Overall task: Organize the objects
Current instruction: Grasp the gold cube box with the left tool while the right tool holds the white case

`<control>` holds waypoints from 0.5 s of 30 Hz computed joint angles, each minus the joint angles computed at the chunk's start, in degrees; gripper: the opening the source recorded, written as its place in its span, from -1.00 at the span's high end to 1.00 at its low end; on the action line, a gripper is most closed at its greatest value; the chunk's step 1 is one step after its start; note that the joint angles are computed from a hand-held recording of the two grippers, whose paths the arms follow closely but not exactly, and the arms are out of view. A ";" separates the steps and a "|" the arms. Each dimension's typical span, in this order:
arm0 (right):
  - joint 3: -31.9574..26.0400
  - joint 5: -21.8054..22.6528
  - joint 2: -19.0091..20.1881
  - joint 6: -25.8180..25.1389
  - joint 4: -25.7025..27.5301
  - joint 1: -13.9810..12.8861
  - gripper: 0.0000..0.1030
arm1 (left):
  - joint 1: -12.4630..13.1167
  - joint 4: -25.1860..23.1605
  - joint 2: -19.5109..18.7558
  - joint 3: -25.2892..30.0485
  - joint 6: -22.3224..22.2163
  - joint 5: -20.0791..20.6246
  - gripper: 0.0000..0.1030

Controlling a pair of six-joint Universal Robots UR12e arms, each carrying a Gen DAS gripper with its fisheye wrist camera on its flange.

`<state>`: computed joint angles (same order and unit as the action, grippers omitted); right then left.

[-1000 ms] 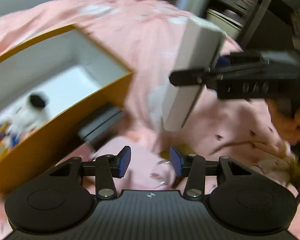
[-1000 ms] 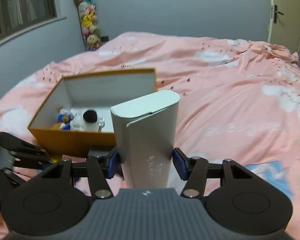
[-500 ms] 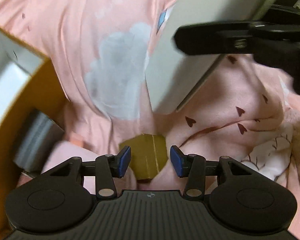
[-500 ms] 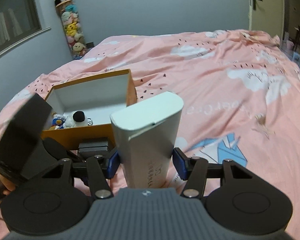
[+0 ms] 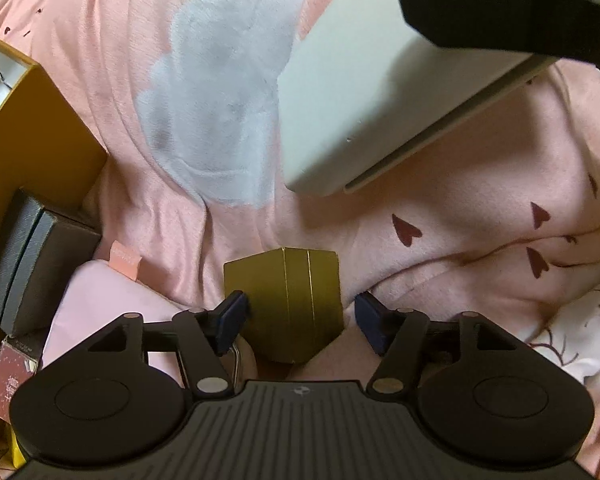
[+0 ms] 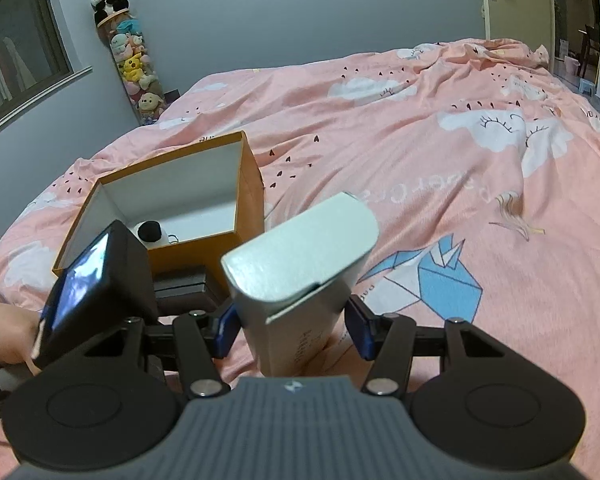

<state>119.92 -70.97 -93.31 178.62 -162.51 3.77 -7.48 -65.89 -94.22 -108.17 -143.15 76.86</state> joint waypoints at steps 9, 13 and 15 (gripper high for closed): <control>0.16 0.19 0.03 0.47 -0.30 -0.14 -0.12 | -0.24 4.54 -0.56 -1.53 -1.96 0.99 -0.40; 0.15 0.37 0.11 0.47 -0.55 -0.18 -0.12 | 0.21 8.33 0.43 -3.35 -3.93 0.41 -0.30; 0.21 0.40 0.18 0.33 -0.87 -0.21 -0.12 | 0.73 11.11 1.38 -4.74 -5.69 -0.39 -0.21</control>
